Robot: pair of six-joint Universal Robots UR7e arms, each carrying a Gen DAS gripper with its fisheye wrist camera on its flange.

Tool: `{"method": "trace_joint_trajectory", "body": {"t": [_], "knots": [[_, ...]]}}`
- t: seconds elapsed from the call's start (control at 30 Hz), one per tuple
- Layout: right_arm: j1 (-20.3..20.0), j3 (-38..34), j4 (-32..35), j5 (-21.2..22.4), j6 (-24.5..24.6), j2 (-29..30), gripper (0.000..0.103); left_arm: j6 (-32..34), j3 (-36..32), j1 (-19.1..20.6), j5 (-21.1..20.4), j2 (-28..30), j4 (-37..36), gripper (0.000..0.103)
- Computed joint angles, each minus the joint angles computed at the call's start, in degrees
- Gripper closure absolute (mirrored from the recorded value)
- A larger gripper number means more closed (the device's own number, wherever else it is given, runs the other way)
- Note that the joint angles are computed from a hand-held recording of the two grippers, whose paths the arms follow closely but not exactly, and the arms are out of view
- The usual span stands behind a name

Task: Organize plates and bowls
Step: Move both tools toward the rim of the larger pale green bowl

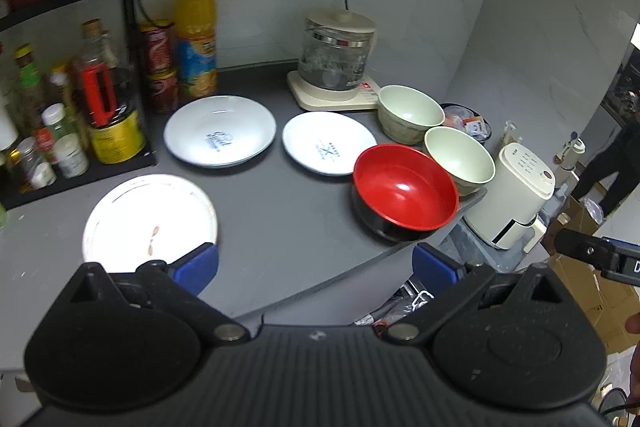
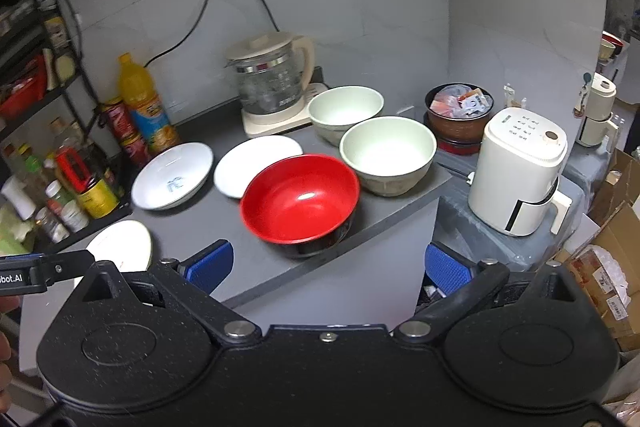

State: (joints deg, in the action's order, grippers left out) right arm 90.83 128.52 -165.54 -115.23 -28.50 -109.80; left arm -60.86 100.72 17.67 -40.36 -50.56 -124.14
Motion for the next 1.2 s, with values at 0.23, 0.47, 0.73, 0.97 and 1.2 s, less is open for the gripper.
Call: {"method": "trace_joint_trajectory", "body": {"t": [0.23,0.47,0.73,0.97,1.2], "knots": [[0.5,-3.8,-3.3,-3.2,2.3,6.4,0.0,11.6,-5.9,4.7,-1.5,4.6,-6.4,0.001],[0.7,-6.6,-7.6,-5.6,4.5,11.9,0.0,22.2,-12.3,9.0,-4.8,8.9,-10.9,0.001],[0.1,-8.7,-9.1,-6.2,9.7,15.3,0.0,29.9,-18.3,12.2,-9.5,13.1,-13.7,0.001],[-1.7,-9.9,-9.7,-6.5,15.3,16.4,0.0,34.8,-24.1,14.0,-12.4,16.9,-13.2,0.001],[-4.5,-12.3,-9.7,-6.4,15.6,18.1,0.0,36.0,-30.1,15.2,-14.2,21.3,-12.2,0.002]]}}
